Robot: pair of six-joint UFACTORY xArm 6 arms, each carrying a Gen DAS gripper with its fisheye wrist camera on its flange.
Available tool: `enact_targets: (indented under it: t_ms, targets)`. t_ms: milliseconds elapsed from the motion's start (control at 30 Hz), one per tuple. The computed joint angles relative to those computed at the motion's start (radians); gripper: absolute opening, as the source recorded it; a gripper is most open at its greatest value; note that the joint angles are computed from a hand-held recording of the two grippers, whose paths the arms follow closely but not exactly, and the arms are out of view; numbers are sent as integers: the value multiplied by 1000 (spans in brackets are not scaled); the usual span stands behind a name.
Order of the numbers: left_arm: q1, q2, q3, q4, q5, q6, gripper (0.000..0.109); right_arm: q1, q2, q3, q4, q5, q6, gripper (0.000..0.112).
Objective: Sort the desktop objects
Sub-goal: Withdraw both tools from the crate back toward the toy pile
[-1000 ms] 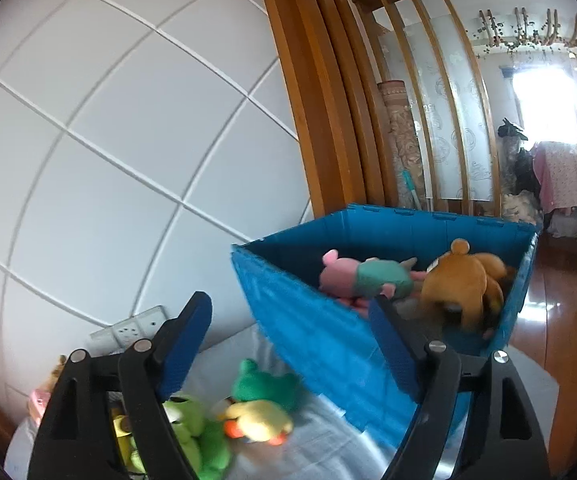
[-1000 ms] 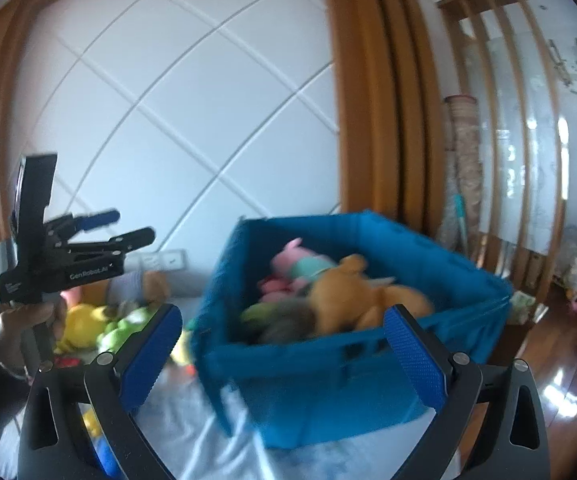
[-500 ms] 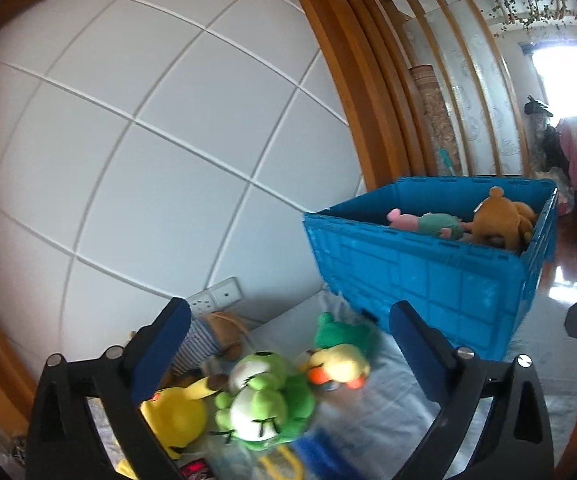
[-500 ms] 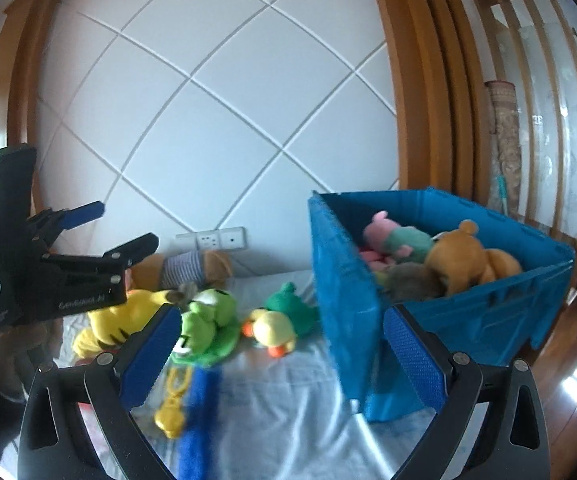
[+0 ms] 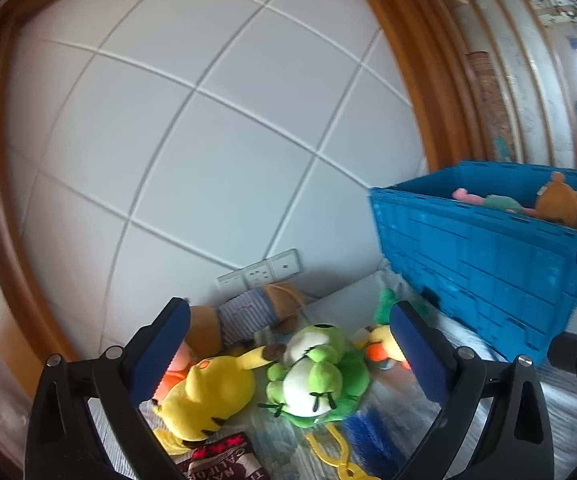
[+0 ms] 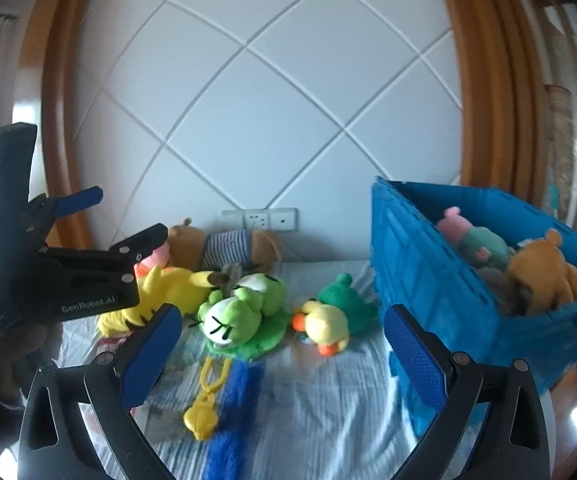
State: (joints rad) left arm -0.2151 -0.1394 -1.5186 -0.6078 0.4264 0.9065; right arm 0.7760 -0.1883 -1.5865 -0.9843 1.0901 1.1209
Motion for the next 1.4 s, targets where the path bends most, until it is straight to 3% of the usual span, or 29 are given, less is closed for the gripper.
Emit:
enact_targets:
  t_ms: [233,533,967,1200,1400]
  targets:
    - [-6,4,37,189,-88,-209,101,-69,3,27,92,-128,-109,102]
    - [36,-14,77,308,-114,-333,101,-101,41,13,170,-220,-200,102]
    - [160,53,42,272,-90,-284,102,-137,173,-83,250,-284,-241,102]
    - [137,137,-10,221,-70,-220,102,-222,234,-113,324,-293,-275,102]
    - [94,262,-103,119,12,-143,102,-329,321,-145,402,-257,-339,102]
